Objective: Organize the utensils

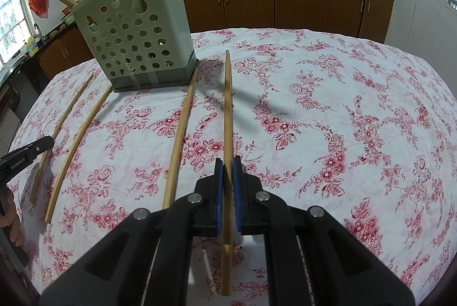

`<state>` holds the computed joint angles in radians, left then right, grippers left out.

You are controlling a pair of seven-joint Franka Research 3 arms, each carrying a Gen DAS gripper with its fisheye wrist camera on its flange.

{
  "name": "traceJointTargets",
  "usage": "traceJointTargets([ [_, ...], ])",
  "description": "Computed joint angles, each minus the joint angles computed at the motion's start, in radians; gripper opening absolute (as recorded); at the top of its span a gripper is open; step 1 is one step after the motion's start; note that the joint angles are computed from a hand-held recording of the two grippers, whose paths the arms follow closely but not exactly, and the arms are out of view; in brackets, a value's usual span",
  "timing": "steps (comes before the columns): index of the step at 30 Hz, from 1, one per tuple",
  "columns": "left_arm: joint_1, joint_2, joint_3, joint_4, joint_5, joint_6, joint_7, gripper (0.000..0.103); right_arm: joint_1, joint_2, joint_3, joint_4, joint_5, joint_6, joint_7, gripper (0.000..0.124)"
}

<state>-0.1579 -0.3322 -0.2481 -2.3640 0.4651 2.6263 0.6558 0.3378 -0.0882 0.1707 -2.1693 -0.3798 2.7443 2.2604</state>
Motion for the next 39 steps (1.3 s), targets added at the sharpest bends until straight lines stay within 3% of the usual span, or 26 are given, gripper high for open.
traceJointTargets([
  [19,-0.006,-0.012,-0.006,-0.005,0.007,-0.023,0.014,0.009,0.001,-0.016,0.003,-0.016,-0.007,-0.005,-0.005,0.009],
  [29,-0.031,-0.061,-0.01,-0.042,-0.011,-0.045,0.048,0.008,-0.007,-0.061,0.016,-0.059,0.084,0.006,-0.054,0.008],
  [33,-0.037,-0.095,0.004,-0.05,-0.035,-0.039,0.075,0.008,-0.037,-0.113,0.033,-0.072,0.051,0.032,-0.039,0.008],
  [39,0.021,-0.167,-0.017,-0.013,0.025,0.014,0.036,0.007,-0.12,-0.188,0.082,-0.06,-0.011,0.086,0.003,0.008],
])
